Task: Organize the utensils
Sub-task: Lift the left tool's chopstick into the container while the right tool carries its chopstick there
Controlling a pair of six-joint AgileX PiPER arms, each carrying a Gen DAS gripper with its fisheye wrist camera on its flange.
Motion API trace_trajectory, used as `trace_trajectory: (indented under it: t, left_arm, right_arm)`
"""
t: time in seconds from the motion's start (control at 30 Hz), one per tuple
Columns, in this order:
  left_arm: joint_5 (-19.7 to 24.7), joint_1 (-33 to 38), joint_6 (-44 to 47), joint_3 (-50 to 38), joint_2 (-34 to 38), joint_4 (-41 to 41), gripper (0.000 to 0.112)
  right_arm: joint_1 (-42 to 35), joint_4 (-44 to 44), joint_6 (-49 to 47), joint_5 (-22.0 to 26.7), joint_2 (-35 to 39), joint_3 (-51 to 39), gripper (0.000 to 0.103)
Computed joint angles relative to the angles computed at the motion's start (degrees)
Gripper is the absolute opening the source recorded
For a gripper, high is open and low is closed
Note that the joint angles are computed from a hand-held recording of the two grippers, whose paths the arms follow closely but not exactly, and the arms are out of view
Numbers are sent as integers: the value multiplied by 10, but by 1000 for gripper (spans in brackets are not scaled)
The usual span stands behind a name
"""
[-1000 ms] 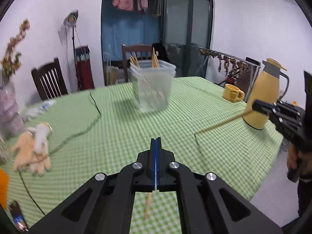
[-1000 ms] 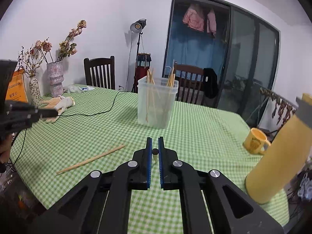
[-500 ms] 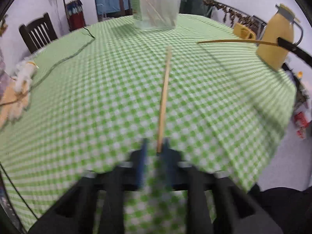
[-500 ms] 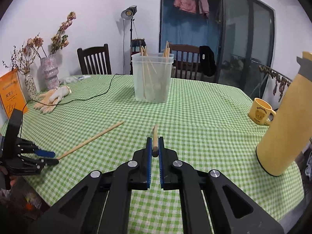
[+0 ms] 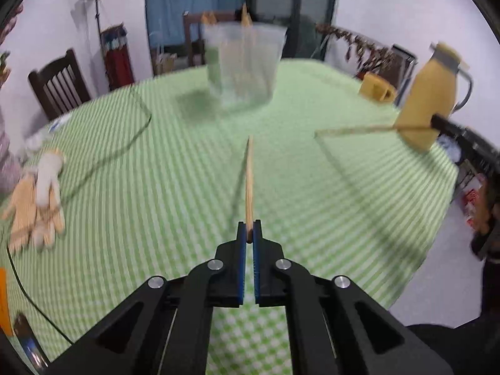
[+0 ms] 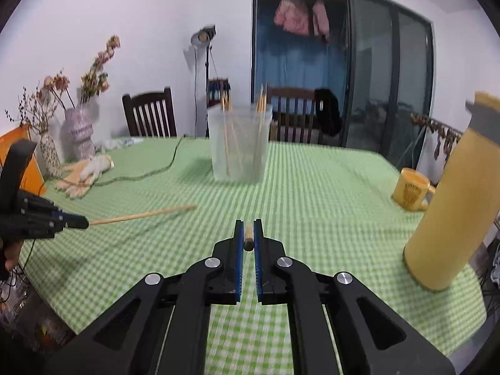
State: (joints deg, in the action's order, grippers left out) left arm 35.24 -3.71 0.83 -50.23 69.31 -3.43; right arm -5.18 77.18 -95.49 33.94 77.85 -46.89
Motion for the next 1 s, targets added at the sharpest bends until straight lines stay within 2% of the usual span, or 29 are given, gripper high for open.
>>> trace_trajectory:
  t: [0.1, 0.2, 0.43, 0.57, 0.87, 1.0]
  left_arm:
    - [30, 11, 38, -71, 17, -20, 1]
    - [81, 45, 115, -145, 43, -86, 1]
    - [195, 66, 161, -299, 111, -101, 1]
    - [219, 58, 165, -363, 142, -95, 1]
    - [289, 35, 164, -576, 287, -88, 1]
    - [337, 31, 151, -688, 358, -81, 1]
  right_arm:
    - [12, -28, 23, 0, 6, -39, 6]
    - [22, -56, 50, 7, 25, -84, 6]
    - [30, -138, 134, 42, 74, -180, 6]
    - [34, -169, 181, 59, 113, -243, 6]
    - [50, -308, 378, 174, 245, -474, 6]
    - [60, -367, 460, 251, 306, -598, 6]
